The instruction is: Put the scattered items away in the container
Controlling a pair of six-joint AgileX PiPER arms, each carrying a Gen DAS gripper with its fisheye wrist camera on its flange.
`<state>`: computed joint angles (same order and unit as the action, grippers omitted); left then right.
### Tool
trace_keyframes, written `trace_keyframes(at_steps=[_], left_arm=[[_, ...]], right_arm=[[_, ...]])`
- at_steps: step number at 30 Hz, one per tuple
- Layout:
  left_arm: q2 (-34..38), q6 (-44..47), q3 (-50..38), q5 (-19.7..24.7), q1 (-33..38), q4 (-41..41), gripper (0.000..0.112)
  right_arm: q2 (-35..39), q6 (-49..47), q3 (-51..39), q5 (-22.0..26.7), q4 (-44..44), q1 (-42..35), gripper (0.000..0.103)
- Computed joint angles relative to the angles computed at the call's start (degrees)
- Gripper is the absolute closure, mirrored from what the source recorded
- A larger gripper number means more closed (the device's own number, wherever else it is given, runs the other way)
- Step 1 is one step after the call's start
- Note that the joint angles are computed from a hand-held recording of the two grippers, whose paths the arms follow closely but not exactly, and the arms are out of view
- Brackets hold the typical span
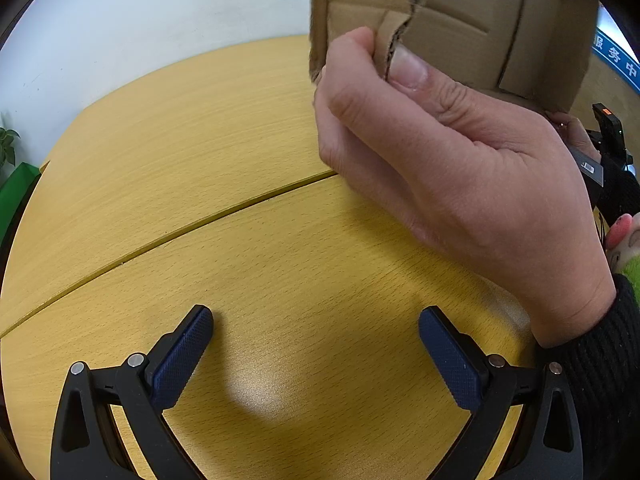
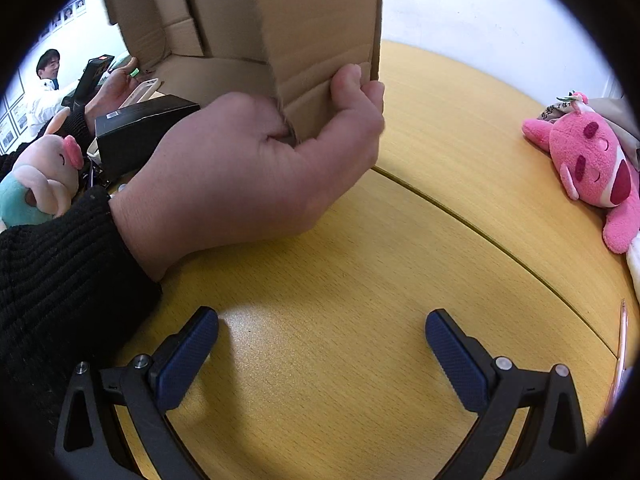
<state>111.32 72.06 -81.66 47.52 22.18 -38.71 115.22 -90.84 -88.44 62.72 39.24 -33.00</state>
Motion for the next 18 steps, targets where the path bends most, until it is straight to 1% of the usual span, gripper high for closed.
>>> trace_keyframes(at_steps=[18], left_arm=[[0.32, -0.68, -0.84, 0.24, -0.29, 0.34, 0.009]], right_arm=[[0.06, -0.09, -0.14, 0.22, -0.01, -0.01, 0.0]])
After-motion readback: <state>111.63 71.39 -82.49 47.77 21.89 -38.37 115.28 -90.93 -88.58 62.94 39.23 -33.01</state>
